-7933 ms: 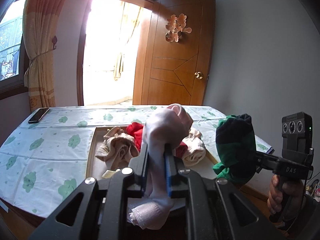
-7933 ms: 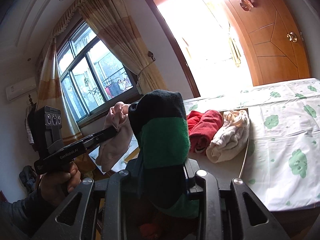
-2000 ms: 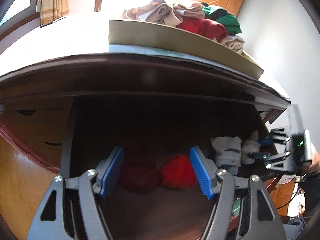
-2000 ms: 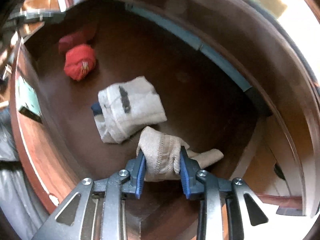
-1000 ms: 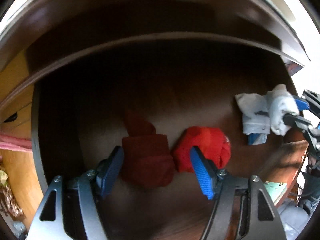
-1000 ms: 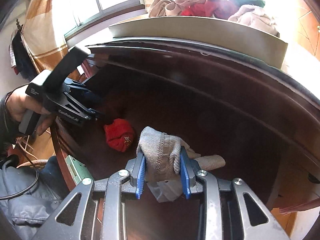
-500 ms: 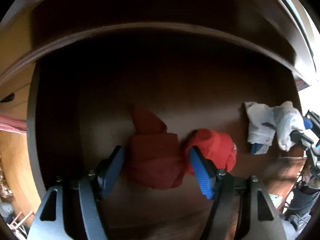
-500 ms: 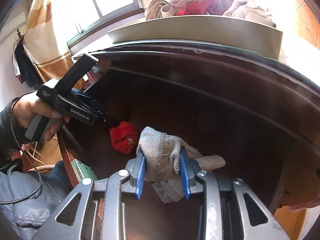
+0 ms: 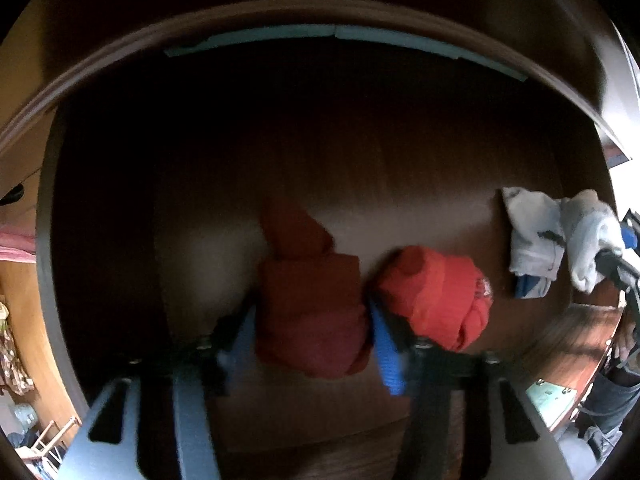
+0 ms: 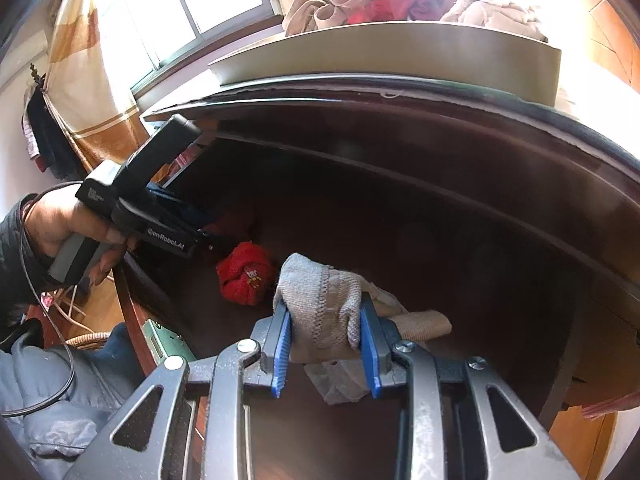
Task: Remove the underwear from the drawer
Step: 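Lower the left tool onto the dark red sock and close it, then lift the beige sock and dark red sock up out of the drawer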
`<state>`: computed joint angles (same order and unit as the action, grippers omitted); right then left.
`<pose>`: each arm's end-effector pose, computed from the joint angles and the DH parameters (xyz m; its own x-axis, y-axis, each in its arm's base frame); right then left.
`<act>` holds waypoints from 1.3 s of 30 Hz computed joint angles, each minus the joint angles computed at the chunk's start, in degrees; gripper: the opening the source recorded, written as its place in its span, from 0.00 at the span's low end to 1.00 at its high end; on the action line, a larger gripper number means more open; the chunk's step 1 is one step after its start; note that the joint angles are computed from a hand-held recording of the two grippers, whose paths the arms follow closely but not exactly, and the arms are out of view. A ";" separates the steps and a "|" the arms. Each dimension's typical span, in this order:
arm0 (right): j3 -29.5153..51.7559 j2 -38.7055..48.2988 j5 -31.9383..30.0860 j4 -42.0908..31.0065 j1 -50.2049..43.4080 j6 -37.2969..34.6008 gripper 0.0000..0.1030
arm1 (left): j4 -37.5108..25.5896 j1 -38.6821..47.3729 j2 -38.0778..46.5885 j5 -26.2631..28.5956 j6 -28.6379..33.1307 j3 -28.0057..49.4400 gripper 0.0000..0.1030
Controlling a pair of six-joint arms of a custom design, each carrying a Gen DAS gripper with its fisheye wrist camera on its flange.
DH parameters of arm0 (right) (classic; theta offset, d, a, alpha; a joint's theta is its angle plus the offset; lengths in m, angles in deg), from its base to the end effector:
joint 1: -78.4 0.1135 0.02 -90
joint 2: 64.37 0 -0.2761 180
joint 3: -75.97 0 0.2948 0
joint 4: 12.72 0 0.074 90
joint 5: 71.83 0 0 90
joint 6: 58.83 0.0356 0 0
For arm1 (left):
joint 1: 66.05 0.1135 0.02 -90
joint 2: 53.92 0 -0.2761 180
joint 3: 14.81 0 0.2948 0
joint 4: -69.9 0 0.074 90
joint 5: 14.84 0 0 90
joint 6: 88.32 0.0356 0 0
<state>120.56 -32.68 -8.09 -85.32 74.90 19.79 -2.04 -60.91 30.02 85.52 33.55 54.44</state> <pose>0.1266 0.0080 0.2329 -0.8117 -0.1276 -0.5700 -0.3348 0.9013 0.2749 0.2819 0.0189 0.2045 -0.8853 0.4418 -0.1447 0.4591 0.8801 -0.1214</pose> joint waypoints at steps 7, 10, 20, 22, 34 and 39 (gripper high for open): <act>-0.44 -0.98 -0.83 -0.25 -1.45 -0.07 0.32 | 0.05 0.33 -1.85 2.18 2.12 -0.75 0.35; -0.50 -1.90 -1.95 -0.83 -2.79 -0.92 0.32 | 0.30 0.76 -2.41 3.85 2.75 -0.69 0.35; -0.75 -6.60 -4.45 -2.53 -6.18 -3.44 0.32 | 3.00 5.93 -9.89 12.68 5.33 -3.33 0.35; -0.75 -7.36 -4.91 -2.85 -6.83 -3.94 0.32 | 3.22 7.33 -11.32 14.86 6.21 -3.94 0.35; -0.68 -11.28 -7.86 -4.69 -10.00 -6.90 0.32 | 6.51 13.49 -19.95 21.10 10.73 -9.31 0.35; -0.52 -12.37 -10.02 -6.87 -13.44 -10.20 0.32 | 9.39 11.80 -21.41 20.61 8.17 -8.87 0.35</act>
